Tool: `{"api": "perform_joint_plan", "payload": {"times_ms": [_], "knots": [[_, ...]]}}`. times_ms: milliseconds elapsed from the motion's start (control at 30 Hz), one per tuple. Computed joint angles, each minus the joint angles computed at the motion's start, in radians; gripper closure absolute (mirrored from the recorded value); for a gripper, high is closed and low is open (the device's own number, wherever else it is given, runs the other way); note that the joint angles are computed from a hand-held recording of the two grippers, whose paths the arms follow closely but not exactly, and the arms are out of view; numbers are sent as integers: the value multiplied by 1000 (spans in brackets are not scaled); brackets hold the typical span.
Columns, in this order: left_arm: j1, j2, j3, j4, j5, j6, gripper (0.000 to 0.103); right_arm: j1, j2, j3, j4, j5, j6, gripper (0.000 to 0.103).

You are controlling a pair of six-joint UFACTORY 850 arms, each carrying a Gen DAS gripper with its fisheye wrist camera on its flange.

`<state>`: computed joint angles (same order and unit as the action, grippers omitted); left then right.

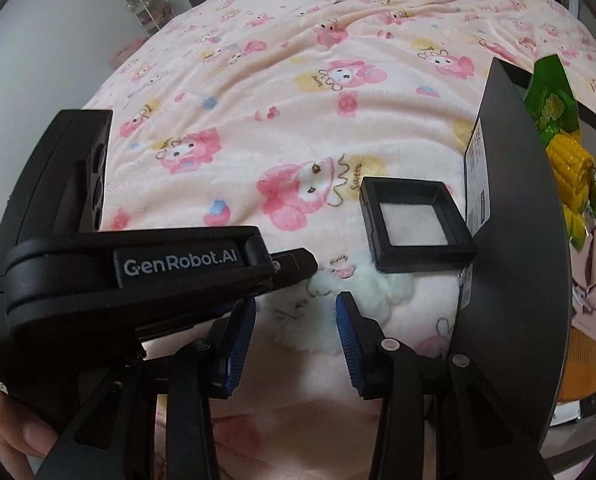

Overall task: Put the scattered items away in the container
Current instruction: 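Close the left gripper on the white fluffy plush, then carry the plush in the left gripper over the box and lower it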

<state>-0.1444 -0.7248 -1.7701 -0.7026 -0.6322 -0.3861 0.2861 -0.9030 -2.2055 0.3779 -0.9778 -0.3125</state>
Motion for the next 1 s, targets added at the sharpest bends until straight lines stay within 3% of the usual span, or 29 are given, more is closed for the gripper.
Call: {"api": "perform_joint_plan", "payload": {"times_ms": [100,233,300,367,433,500,567,633,700,800,900,933,967,1000], "knots": [[-10,53,55,24,67,-7,84,-5,20,31,16,11,7,65],[-26,160,142,386,150,-322,84,-16,66,93,72,36,-34,66],[-18,178,159,502,138,-423,82,-22,79,109,97,50,-47,65],[-5,154,136,451,121,-405,80,-26,56,72,117,26,-28,64],[18,137,142,283,125,-292,80,-22,15,9,103,-17,10,64],[19,143,163,242,154,-296,74,-14,-14,-36,78,-27,33,64],[28,163,199,210,198,-316,60,-14,-39,-71,82,-28,57,63],[38,177,230,161,223,-313,57,-21,-78,-123,114,-52,93,58],[47,166,231,114,216,-293,57,-20,-107,-159,127,-66,118,57],[53,134,204,93,183,-296,57,-12,-179,-253,117,-154,148,57],[43,105,163,150,151,-336,57,-24,-261,-348,220,-225,139,57],[39,101,152,161,147,-321,59,-30,-293,-393,257,-250,144,59],[34,104,148,167,153,-301,69,-34,-306,-410,280,-260,155,69],[26,109,144,186,164,-285,72,-38,-288,-386,298,-249,145,70]]}}
